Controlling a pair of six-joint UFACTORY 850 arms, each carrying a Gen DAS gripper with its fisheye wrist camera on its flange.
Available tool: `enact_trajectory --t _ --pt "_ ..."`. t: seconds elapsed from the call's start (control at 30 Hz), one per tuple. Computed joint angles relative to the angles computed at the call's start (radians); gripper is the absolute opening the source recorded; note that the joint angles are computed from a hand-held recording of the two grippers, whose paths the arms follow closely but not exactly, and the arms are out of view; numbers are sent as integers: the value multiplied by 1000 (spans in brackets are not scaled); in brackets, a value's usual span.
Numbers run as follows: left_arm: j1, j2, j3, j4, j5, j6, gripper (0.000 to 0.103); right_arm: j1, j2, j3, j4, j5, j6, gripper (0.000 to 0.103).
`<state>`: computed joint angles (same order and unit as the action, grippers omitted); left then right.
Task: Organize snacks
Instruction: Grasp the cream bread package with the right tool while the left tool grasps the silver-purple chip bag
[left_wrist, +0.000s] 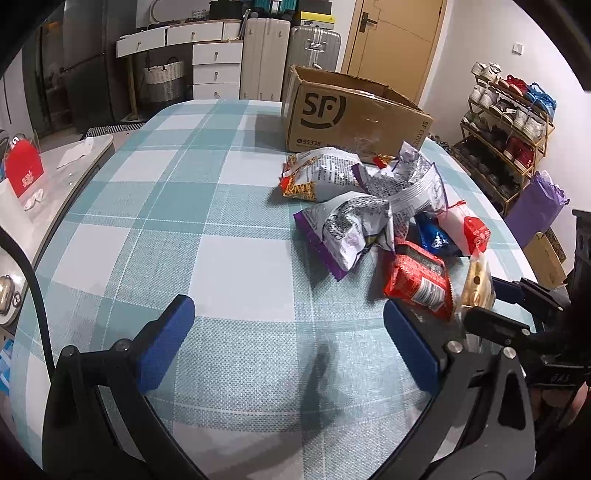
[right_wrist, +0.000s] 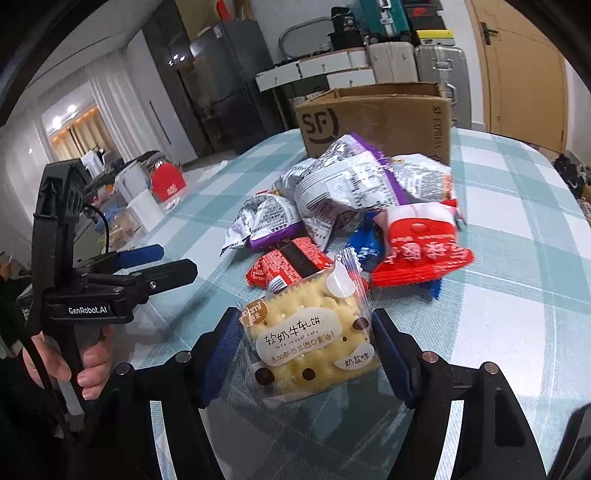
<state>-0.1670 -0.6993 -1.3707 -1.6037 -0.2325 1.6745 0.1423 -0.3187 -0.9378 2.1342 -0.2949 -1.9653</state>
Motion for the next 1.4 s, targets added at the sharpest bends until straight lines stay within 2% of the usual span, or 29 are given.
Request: enact_trajectory --t 0.17,0.3,0.4,0.5,0.73,0.87,1.0,1.13,1.2,1.23,1.4 --pt "-10 -14 -37 110 3 -100 102 -17 42 54 186 -23 -143 72" --pt "-18 -55 -117 343 -26 -355 102 -34 61 83 264 -59 -185 72" --pt "-27 -92 -182 499 -48 -524 102 -43 65 90 277 -68 -177 72" --pt "-37 -143 -269 656 -110 -700 102 -54 65 94 263 -88 -145 72" --pt "-61 -246 -437 874 -184 -967 102 -60 65 100 254 -102 -121 72" --pt "-65 -287 -496 934 -210 -1044 102 -71 56 95 204 -113 -54 72" --pt "-71 -315 -537 1004 -212 -1105 102 -75 60 103 220 -127 -60 72" --pt "-66 -328 -552 955 -229 -1078 101 -76 59 103 205 -139 -51 72" --pt "-56 -346 -580 911 -270 -1050 99 -77 58 102 195 -141 -42 72" --pt "-51 -357 -595 889 -297 -1040 95 -77 57 102 193 -139 -39 72" --pt "-34 -352 -580 791 -316 -952 74 -77 57 102 190 -141 -28 72"
